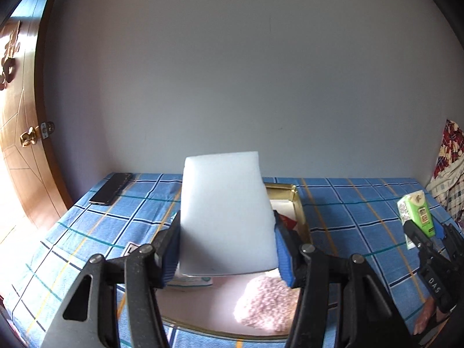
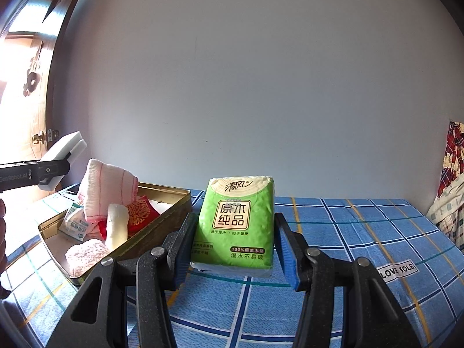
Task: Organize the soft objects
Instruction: 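Carry the sponge with the left tool while the right tool carries the tissue pack toward the tin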
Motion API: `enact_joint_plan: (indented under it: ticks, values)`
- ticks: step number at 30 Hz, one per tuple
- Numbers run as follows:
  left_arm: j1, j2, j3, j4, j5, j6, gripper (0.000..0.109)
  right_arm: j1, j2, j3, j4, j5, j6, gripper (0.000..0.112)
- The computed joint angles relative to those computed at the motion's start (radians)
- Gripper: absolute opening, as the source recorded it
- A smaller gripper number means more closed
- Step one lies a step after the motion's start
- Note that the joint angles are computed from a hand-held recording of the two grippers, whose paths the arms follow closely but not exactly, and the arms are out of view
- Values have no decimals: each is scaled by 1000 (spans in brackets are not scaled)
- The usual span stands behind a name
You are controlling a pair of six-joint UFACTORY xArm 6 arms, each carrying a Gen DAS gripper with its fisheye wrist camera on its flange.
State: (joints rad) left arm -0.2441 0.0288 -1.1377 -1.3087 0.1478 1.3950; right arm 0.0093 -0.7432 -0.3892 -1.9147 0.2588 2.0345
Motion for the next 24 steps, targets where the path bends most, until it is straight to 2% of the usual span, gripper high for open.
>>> enact_joint_plan:
  ticks: [5, 11, 16, 20, 24]
  values:
    - [12, 16, -6, 30, -14, -25, 55, -22, -14, -8, -4, -59, 7, 54]
    - [30, 50, -27, 105, -26, -94, 55, 22, 2, -44, 12, -65, -30, 54]
    - [47, 93, -53, 266, -23, -250, 55, 31, 31, -88, -9, -90, -11, 54]
    - [67, 147, -90, 409, 14, -387, 55, 37, 65, -125, 1, -114, -21, 54]
    - [81, 189, -118, 522, 47, -497, 55, 71, 104, -157, -1, -97, -25, 54]
